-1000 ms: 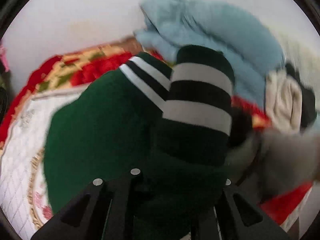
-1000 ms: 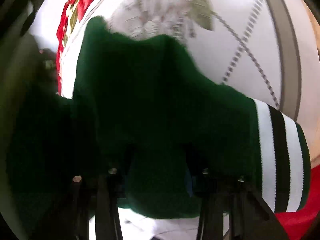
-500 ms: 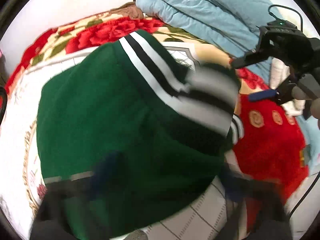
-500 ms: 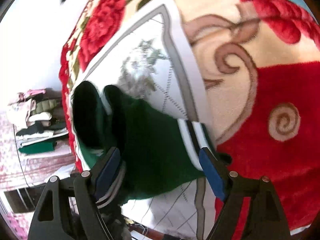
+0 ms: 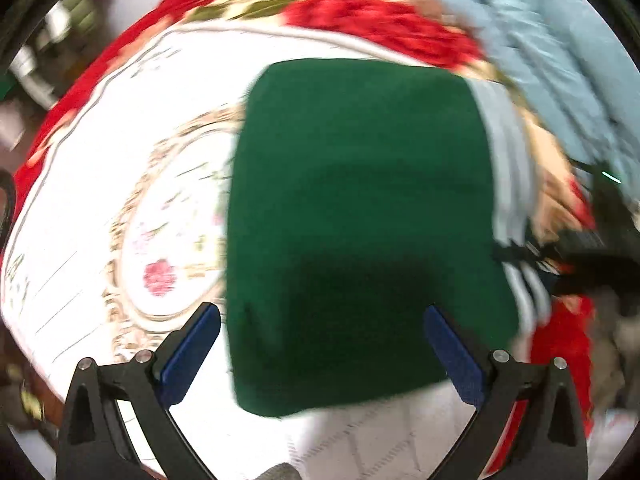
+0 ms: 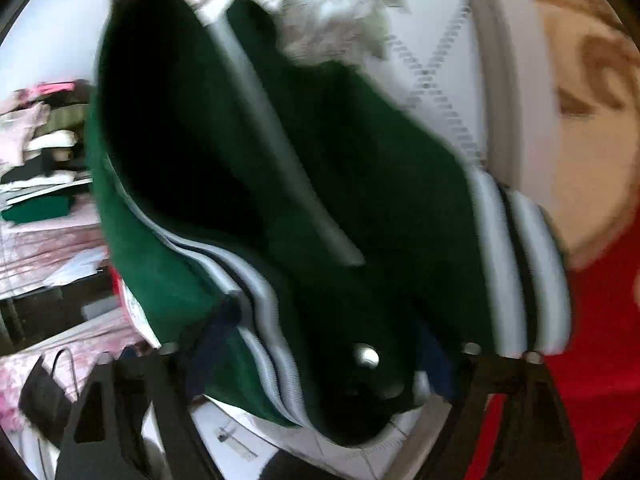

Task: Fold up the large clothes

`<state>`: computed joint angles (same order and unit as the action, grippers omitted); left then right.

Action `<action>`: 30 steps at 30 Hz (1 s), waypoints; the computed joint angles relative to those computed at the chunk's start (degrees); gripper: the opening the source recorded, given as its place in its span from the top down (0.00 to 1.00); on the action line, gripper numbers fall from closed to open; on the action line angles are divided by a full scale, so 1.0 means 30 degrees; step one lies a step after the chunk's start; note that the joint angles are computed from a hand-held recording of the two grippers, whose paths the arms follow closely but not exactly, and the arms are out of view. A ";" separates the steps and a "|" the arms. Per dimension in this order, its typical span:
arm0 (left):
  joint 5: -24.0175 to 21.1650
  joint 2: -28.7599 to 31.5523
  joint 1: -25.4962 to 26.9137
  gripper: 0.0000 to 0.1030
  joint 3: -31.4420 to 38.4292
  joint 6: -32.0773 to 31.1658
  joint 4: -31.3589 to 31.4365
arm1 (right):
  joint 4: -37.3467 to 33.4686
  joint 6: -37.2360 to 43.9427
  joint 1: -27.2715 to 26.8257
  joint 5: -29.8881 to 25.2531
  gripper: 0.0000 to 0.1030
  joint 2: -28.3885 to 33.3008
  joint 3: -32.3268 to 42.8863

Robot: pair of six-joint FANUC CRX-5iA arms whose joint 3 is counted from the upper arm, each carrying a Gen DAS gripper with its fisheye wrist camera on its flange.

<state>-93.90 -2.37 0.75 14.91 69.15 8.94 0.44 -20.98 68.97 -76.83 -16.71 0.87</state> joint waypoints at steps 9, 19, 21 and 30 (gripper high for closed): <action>0.1144 0.2375 -0.0854 0.00 0.2418 0.2753 -0.2006 | 0.3898 -0.6190 0.3398 -0.4009 0.84 -0.0210 0.0637; 0.2000 0.4406 -0.1655 0.00 0.4220 0.2530 -0.2949 | 0.2872 -0.1774 0.0896 -0.7330 0.36 0.2376 0.4956; 0.1918 0.4854 -0.1740 0.00 0.4642 0.2397 -0.2999 | 0.4785 -0.0986 0.0962 -0.5975 0.22 0.2305 0.4559; 0.1751 0.5327 -0.1679 0.00 0.5093 0.2034 -0.2616 | 0.0527 0.4129 -0.4661 -0.0910 0.97 0.4003 0.4932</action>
<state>-88.65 13.61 -4.29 30.19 75.25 1.09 2.02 -8.59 54.99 -79.56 -4.70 15.67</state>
